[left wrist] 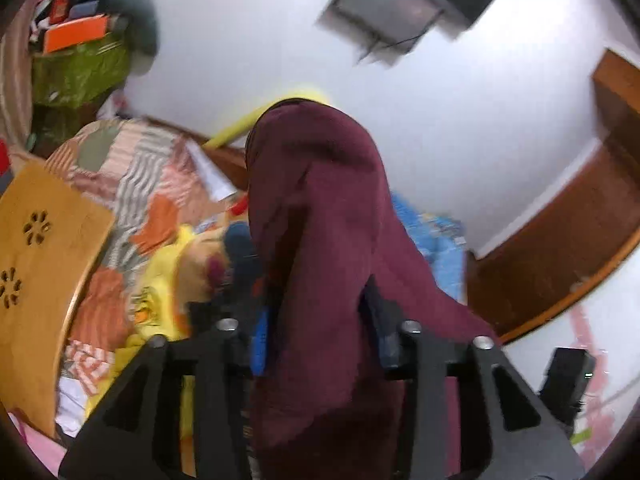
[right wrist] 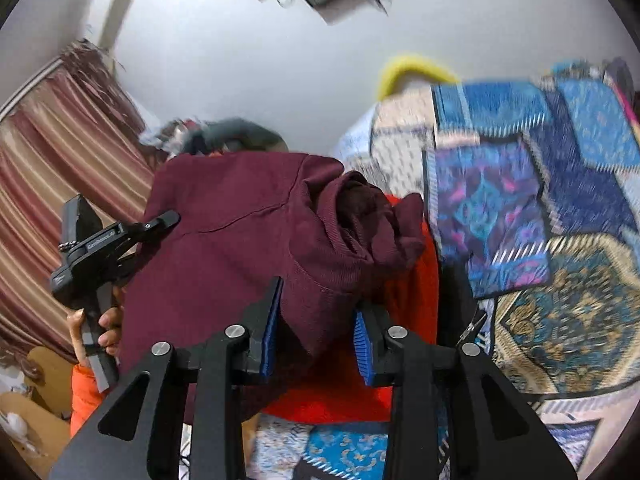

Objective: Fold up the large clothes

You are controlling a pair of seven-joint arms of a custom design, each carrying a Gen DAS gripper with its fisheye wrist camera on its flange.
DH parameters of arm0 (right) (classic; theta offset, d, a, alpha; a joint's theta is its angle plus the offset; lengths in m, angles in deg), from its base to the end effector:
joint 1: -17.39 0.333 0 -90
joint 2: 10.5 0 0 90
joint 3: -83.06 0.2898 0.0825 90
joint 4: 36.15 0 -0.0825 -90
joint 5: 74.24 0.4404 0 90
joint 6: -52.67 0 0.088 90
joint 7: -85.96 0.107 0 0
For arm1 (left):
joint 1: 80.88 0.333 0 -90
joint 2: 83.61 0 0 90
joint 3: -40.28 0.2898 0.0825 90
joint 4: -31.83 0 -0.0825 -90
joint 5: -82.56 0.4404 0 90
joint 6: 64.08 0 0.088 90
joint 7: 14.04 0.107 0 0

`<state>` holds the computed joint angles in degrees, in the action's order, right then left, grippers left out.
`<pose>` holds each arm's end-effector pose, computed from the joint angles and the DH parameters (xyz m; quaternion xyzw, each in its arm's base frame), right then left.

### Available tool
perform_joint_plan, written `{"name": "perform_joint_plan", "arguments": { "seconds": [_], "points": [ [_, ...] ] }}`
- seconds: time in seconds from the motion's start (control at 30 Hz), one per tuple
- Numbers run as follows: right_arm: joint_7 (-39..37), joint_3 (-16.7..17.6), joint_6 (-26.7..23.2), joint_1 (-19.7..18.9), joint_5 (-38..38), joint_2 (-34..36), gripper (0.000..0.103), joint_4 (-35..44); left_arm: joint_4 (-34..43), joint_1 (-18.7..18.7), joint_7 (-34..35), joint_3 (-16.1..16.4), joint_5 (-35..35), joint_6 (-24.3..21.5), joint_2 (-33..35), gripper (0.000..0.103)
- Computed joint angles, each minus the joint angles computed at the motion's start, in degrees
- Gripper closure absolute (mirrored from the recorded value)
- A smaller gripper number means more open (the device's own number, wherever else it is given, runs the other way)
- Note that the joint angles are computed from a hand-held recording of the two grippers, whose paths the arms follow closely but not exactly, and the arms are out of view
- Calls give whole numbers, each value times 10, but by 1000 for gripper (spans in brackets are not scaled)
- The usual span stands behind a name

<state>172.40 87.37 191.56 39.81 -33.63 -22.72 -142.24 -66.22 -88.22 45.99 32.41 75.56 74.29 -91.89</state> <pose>0.5349 0.2772 0.6734 -0.6778 0.5645 0.0550 0.4679 0.5954 -0.1693 0.7103 -0.7343 0.5387 -0.3971 0.1135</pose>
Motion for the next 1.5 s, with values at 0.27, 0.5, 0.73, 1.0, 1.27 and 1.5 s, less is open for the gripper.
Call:
{"name": "perform_joint_plan", "arguments": {
  "seconds": [0.27, 0.5, 0.73, 1.0, 1.27, 1.5],
  "points": [
    [-15, 12, 17, 0, -48, -9, 60, -17, -11, 7, -13, -15, 90, -11, -1, 34],
    [55, 28, -2, -20, -179, -40, 45, -20, 12, -6, -72, -46, 245, -100, -28, 33],
    [50, 21, 3, -16, -200, -120, 45, -53, -36, -28, -95, -71, 269, -136, -127, 33],
    [17, 29, 44, -2, -205, -242, 44, -107, -76, -39, -165, -128, 327, -149, -250, 32],
    [-12, 26, 107, 27, -179, -378, 44, -193, -85, -42, -233, -202, 379, -150, -342, 31],
    [-18, 51, 154, 25, -192, -473, 44, -258, -91, -9, -300, -294, 437, -172, -414, 31]
  ]
}}
